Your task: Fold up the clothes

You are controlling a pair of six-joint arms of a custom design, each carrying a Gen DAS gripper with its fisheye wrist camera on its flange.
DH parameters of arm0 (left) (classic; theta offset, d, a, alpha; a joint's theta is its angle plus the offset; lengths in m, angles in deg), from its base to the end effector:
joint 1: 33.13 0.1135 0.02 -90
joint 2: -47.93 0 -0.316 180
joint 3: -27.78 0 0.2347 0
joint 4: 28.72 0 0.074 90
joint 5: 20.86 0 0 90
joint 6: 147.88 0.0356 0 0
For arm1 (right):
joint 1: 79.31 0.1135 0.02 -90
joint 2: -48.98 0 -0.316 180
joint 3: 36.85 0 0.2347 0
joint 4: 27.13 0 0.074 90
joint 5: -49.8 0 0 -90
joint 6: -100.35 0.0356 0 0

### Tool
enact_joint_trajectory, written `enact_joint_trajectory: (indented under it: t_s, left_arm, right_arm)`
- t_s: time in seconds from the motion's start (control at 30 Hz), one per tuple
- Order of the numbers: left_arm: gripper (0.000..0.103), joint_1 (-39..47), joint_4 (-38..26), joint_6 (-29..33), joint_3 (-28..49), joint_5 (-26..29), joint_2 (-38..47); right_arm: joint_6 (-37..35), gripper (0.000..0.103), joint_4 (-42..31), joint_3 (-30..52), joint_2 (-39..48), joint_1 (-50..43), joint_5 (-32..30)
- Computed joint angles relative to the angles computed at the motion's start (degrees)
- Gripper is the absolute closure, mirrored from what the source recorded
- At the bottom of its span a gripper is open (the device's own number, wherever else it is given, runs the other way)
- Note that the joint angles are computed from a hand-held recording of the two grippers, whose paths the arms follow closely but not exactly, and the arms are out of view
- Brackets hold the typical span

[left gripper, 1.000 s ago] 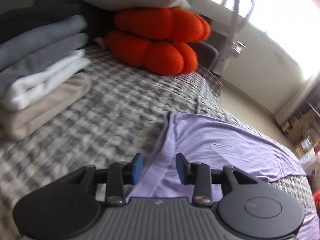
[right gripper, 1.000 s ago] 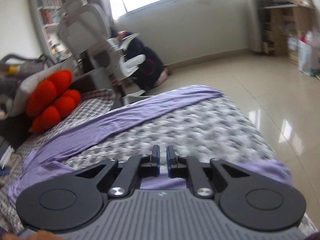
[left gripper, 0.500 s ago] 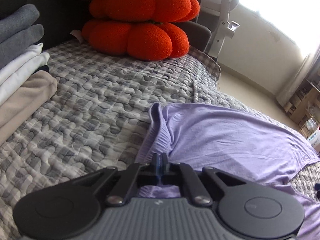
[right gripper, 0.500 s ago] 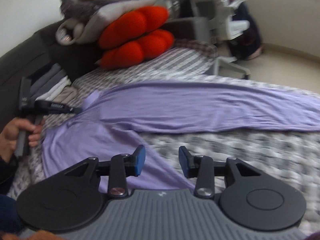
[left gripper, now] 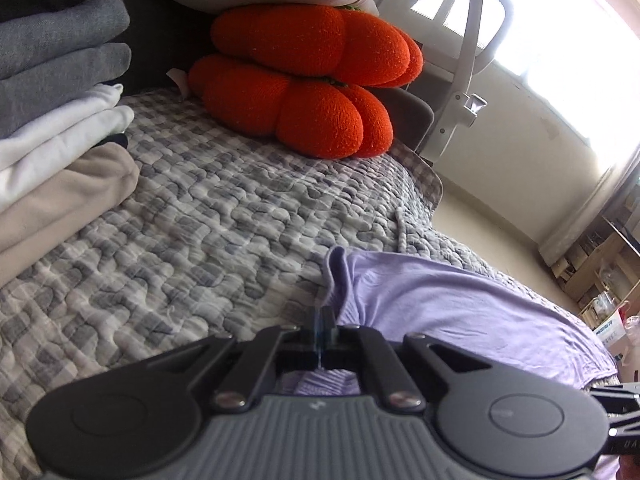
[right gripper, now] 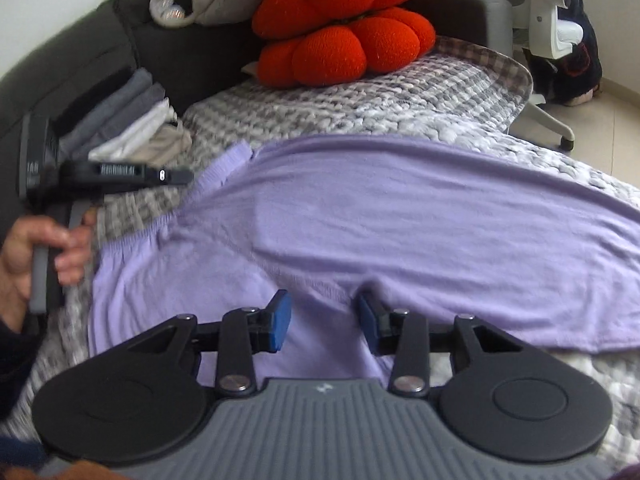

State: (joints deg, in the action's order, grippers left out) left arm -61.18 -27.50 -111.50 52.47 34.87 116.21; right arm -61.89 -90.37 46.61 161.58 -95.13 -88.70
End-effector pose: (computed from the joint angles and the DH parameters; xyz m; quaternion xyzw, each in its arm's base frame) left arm 0.1413 -0.0526 0.1755 -0.3095 0.8262 -0.0484 0.4682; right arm 0.3367 -0.0677 0.1934 -0.4234 0.8073 0.3084 0.2718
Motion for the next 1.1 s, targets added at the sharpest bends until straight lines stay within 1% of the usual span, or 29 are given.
enact_joint_trajectory:
  t_s: [0.03, 0.07, 0.1, 0.17, 0.2, 0.23, 0.4, 0.53, 0.57, 0.6, 0.63, 0.67, 0.7, 0.77, 0.8, 0.87, 0.93, 1.0, 1.03, 1.1]
  left_arm:
    - [0.103, 0.02, 0.33, 0.08, -0.07, 0.26, 0.34]
    - [0.103, 0.27, 0.97, 0.12, -0.27, 0.86, 0.6]
    - [0.103, 0.45, 1.3, -0.04, -0.39, 1.28, 0.74]
    - [0.103, 0.19, 1.08, -0.58, -0.31, 1.02, 0.82]
    - [0.103, -0.22, 0.6, -0.96, -0.2, 0.55, 0.64]
    - [0.103, -0.57, 0.24, -1.26, -0.11, 0.19, 0.51]
    - [0.102, -2.31, -0.97, -1.48, 0.69, -1.26, 0.13]
    - [0.102, -4.13, -3.42, -0.75, 1.7, -3.35, -1.32]
    - [0.099, -4.67, -4.14, -0.25, 2.12, -4.05, -1.28]
    - [0.098, -4.81, -4.4, 0.38, 2.41, -4.19, -0.99]
    - [0.096, -4.41, -4.12, 0.96, 2.49, -3.44, -0.5]
    - [0.09, -3.49, -3.45, 1.5, 2.36, -1.78, 0.09]
    - [0.081, -2.59, -2.78, 1.9, 2.21, -0.16, 0.68]
    - [0.07, -1.24, -1.66, 1.82, 1.84, 2.39, 1.75]
    - [0.069, -1.1, -1.72, 1.77, 1.96, 2.4, 2.37]
    - [0.069, -0.85, -1.88, 1.66, 2.24, 2.41, 3.6]
    - [0.069, -0.67, -1.76, 1.52, 2.48, 1.67, 5.78]
    - [0.071, -1.36, 0.34, 1.4, 1.68, 0.23, 7.24]
    - [0.074, -1.93, -0.85, 1.28, 2.36, -0.8, 7.68]
    - [0.084, -2.66, -1.67, 0.88, 2.84, -2.38, 8.37]
  right_arm:
    - [1.57, 0.061, 0.64, 0.05, 0.09, 0.41, -0.54]
    - [3.75, 0.061, 3.09, -0.86, -0.5, 0.81, -0.81]
    - [5.92, 0.064, 6.4, -2.32, -1.37, 1.27, -0.68]
    - [9.37, 0.075, 12.2, -4.83, -2.66, 2.01, 0.14]
    - [9.84, 0.081, 13.34, -5.29, -2.83, 2.03, 0.04]
    - [10.32, 0.085, 14.5, -5.76, -3.01, 2.06, -0.06]
    - [12.79, 0.095, 20.42, -8.13, -3.82, 2.2, -0.45]
    - [14.82, 0.095, 25.3, -10.04, -4.4, 2.33, -0.67]
    - [15.28, 0.095, 26.28, -10.37, -4.42, 2.33, -0.75]
    - [15.54, 0.098, 26.22, -10.11, -3.98, 2.2, -0.97]
    - [15.78, 0.1, 26.14, -9.84, -3.53, 2.07, -1.2]
    - [16.03, 0.1, 26.05, -9.56, -3.09, 1.94, -1.42]
    - [16.29, 0.1, 26.15, -9.41, -2.78, 1.84, -1.6]
    - [16.9, 0.1, 27.9, -10.09, -3.0, 1.97, -1.69]
    - [16.96, 0.1, 28.68, -10.4, -2.75, 2.04, -1.97]
    - [17.14, 0.1, 30.18, -10.98, -2.24, 2.14, -2.62]
    - [17.29, 0.1, 30.13, -10.77, -1.46, 1.71, -4.0]
    - [17.15, 0.1, 29.25, -10.12, -0.59, 1.18, -5.35]
    - [16.97, 0.1, 28.65, -9.73, -0.22, 0.94, -5.89]
    - [16.13, 0.1, 27.22, -8.88, -0.18, 0.69, -5.92]
